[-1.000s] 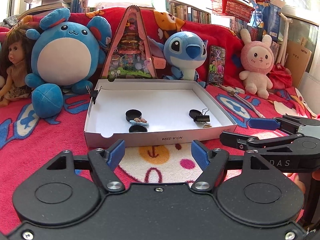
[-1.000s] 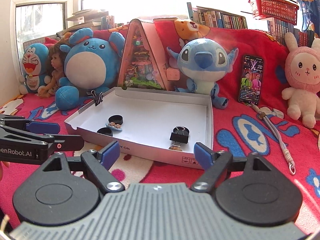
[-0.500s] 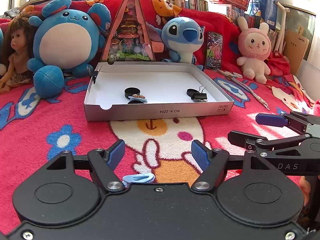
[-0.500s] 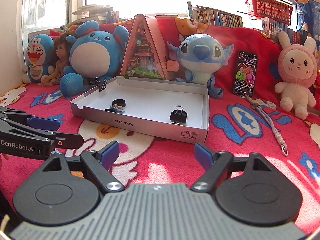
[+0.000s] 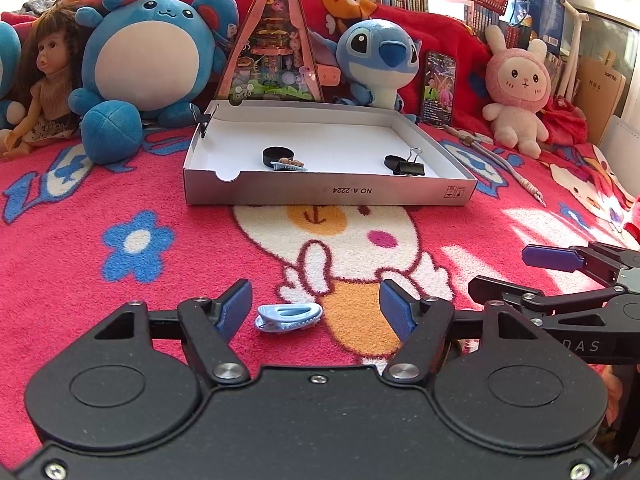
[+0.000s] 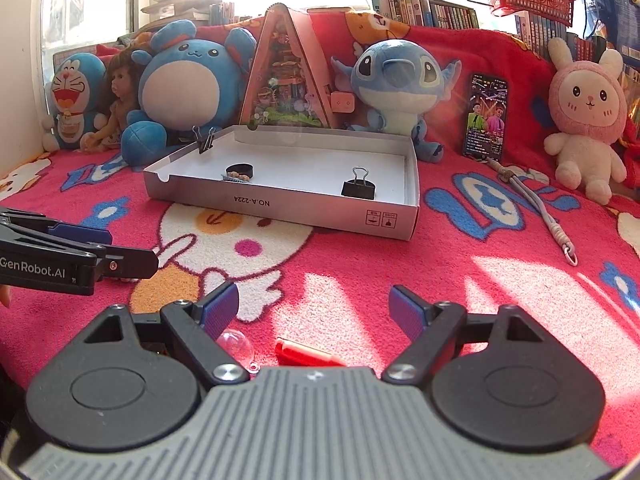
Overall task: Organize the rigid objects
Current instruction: 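Grasp the blue hair clip with the left tool while the right tool moves to the red crayon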
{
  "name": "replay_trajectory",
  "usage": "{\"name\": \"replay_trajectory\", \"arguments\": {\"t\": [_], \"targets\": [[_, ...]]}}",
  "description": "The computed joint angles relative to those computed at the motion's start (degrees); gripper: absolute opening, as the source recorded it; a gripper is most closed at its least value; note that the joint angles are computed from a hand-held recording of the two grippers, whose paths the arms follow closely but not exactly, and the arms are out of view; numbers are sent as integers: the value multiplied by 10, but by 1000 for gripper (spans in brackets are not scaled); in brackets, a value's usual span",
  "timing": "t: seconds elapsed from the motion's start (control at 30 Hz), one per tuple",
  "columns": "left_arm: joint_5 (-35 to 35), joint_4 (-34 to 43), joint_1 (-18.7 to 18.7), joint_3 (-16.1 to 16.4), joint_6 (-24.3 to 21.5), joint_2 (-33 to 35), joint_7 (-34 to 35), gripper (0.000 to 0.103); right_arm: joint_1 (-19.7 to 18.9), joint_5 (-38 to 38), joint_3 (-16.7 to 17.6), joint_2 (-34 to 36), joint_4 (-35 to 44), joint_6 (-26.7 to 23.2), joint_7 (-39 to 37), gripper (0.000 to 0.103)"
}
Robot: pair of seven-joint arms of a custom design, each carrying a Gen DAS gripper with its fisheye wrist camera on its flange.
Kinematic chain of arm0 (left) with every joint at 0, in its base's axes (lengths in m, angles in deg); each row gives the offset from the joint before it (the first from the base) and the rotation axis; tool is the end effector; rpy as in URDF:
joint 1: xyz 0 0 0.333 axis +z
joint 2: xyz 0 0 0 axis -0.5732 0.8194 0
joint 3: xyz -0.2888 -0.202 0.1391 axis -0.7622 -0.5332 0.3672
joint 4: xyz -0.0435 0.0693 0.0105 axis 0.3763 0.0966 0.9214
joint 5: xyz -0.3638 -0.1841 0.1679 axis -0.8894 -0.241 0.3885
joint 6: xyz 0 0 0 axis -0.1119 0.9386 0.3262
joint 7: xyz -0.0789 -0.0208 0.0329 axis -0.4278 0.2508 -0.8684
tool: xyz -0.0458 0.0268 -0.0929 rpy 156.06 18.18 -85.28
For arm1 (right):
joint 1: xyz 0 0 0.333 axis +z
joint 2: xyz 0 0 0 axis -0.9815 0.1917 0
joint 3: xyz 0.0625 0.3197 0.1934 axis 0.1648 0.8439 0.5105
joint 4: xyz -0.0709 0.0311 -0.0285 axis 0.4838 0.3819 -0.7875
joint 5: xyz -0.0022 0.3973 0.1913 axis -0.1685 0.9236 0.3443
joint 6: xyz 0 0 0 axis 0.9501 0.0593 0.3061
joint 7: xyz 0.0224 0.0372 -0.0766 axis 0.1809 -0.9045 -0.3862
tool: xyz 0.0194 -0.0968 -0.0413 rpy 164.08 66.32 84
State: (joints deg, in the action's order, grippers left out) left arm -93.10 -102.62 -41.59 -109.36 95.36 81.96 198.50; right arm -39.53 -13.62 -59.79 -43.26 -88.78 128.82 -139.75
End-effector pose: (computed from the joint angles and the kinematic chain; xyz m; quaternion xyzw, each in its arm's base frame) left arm 0.5846 -0.3223 0.4422 -0.4743 0.7680 -0.3980 0.1640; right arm 0.4988 0.4770 0.3994 -0.5507 0.6389 -0.4074 0.3501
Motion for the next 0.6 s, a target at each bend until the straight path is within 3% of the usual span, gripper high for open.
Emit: {"name": "replay_trajectory", "arguments": {"t": [0.13,0.6], "targets": [[-4,-6,7,-6,-2,-2,1,58,0,8,1,0,-5,0,9,89],[10,-20,-14,15,8,-5,-17,45,4,21,4,-4,-19,-15,44,89]]}}
